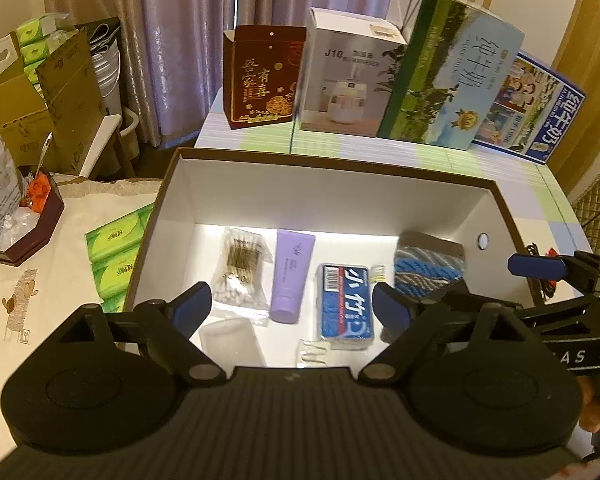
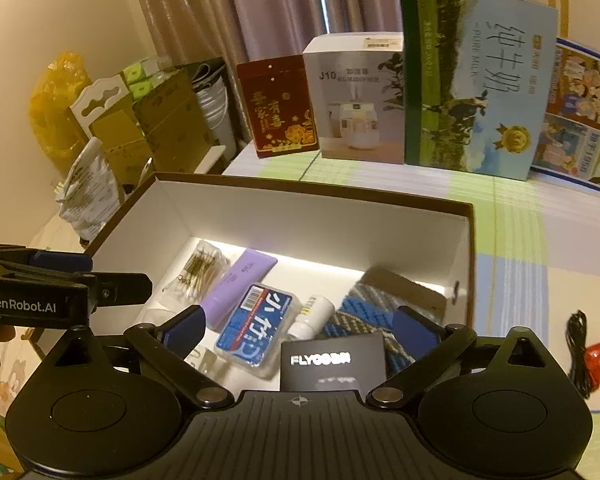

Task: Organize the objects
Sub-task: 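Withdraw both tools from the box toward the black cable and red candy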

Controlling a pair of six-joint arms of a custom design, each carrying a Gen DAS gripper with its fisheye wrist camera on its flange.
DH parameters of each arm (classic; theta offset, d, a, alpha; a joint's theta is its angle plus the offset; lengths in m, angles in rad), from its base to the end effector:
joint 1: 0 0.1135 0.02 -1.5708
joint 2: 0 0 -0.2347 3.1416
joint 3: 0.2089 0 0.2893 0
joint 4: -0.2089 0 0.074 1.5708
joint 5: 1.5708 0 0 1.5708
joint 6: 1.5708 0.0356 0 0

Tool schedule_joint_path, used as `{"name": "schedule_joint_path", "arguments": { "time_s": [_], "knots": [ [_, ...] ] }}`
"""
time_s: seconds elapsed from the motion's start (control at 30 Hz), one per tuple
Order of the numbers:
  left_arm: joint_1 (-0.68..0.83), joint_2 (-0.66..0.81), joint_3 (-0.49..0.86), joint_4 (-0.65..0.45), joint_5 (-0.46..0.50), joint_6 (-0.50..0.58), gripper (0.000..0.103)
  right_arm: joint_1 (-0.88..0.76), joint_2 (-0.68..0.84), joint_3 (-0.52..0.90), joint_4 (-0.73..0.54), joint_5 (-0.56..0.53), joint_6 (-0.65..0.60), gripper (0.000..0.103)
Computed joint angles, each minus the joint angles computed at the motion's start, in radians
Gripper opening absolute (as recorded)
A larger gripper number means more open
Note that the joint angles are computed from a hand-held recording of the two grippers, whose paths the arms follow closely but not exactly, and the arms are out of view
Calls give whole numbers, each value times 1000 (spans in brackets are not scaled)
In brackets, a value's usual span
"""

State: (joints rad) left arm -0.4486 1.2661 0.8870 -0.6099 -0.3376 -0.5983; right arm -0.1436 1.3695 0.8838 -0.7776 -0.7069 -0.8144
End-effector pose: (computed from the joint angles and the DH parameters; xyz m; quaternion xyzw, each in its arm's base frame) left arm 0.2699 -0.1168 0.1985 -0.1187 0.9381 -0.0019 0.3253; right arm 0.2824 -0.0175 0.1681 -0.3552 0.8580 0.2373 0.2852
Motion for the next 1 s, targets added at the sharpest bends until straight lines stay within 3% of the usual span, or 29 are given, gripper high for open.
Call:
{"name": "schedule_joint_path", "arguments": {
  "time_s": [0.3, 1.0],
  "knots": [
    [-97, -43, -16, -54, -53, -102, 85, -103, -31, 6, -107, -21, -90, 101],
    [-394, -52, 12, -214, -157, -402, 85, -384, -7, 74, -423, -54, -465, 101]
  ]
}}
